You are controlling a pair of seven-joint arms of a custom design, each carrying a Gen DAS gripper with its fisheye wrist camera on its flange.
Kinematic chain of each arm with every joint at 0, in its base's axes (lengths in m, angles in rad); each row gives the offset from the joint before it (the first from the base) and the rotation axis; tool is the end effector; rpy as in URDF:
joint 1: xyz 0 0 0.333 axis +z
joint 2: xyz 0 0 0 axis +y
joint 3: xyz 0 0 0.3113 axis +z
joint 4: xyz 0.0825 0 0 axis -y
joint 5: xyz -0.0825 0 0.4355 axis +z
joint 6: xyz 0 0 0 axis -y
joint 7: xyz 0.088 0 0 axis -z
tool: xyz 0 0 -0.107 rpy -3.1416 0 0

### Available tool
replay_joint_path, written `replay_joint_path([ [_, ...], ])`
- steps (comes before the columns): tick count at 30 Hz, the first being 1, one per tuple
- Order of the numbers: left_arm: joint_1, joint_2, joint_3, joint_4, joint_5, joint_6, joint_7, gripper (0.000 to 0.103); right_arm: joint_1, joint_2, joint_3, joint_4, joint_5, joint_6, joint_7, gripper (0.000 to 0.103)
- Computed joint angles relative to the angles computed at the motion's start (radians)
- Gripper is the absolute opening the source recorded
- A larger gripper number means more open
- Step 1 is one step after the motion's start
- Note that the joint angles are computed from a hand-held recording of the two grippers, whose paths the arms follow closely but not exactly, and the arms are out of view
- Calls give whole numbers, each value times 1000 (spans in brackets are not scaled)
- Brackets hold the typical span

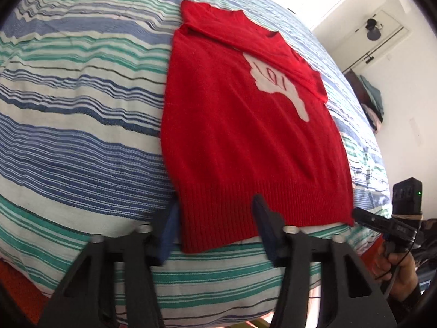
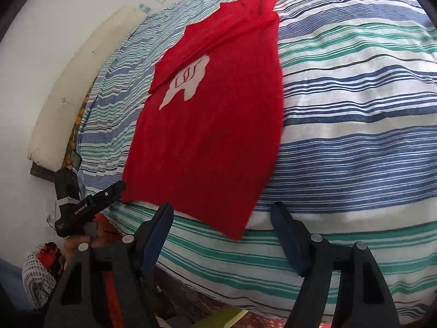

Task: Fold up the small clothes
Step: 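Grasp the sweater hem with both grippers and lift it, then fold the held hem over toward the collar and release both grippers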

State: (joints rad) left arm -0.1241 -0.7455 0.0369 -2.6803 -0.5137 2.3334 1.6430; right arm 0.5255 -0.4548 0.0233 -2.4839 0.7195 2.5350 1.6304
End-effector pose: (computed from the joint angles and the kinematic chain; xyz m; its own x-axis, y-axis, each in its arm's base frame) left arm 0.4069 -0.0441 0.4773 0.0245 -0.8885 0.4582 -0.9236 -0.1956 -0.3298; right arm 0.4235 0.2506 0.4768 0.0879 -0.7948 -0.6005 -0.9571 0.0997 -0.2721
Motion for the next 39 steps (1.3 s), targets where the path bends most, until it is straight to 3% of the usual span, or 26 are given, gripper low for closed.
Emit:
replay_joint_path([
  [1,1,9,8,5,-4,-23,-7,8,-4,18,2,13,-10,-13,7,57],
  [3,5,1,18,0,-26,-37,-23,7,-8,35,-2,26,-14,-44,4,8],
  [4,9,-9,19,-1,-29,-44,-27,6,-8,27,-3,18,-4,-46,1,6],
  [10,-21,-48,74,17,-166,0,-24,5,13,-56,-20,-33,87,46,-29,6],
  [15,-73,186,105,232,-299,87,57,5,31,8,-54,45,151,167,-81,6],
  [21,-19,604,45,638,-291,121,111,5,-54,312,-61,375,137,218,-140,6],
  [23,8,745,21,786,-240,110,91,5,-92,442,-55,521,129,207,-139,6],
  [28,47,1030,-25,1094,-63,88,-16,7,-167,781,-42,909,-36,148,-20,6],
  [30,52,1124,-27,1204,12,55,-95,16,-186,900,-37,1050,-81,121,37,6],
  [33,61,1193,-19,1283,95,41,-233,63,-188,1043,-55,1226,-181,67,168,10],
  [34,72,1182,-21,1262,98,75,-262,71,-186,1080,-66,1275,-221,44,210,13],
  [36,106,1123,-41,1171,78,159,-272,72,-193,1085,-60,1283,-261,72,231,31],
  [39,128,1031,-70,1045,113,260,-256,72,-209,1016,-33,1197,-314,153,205,35],
])
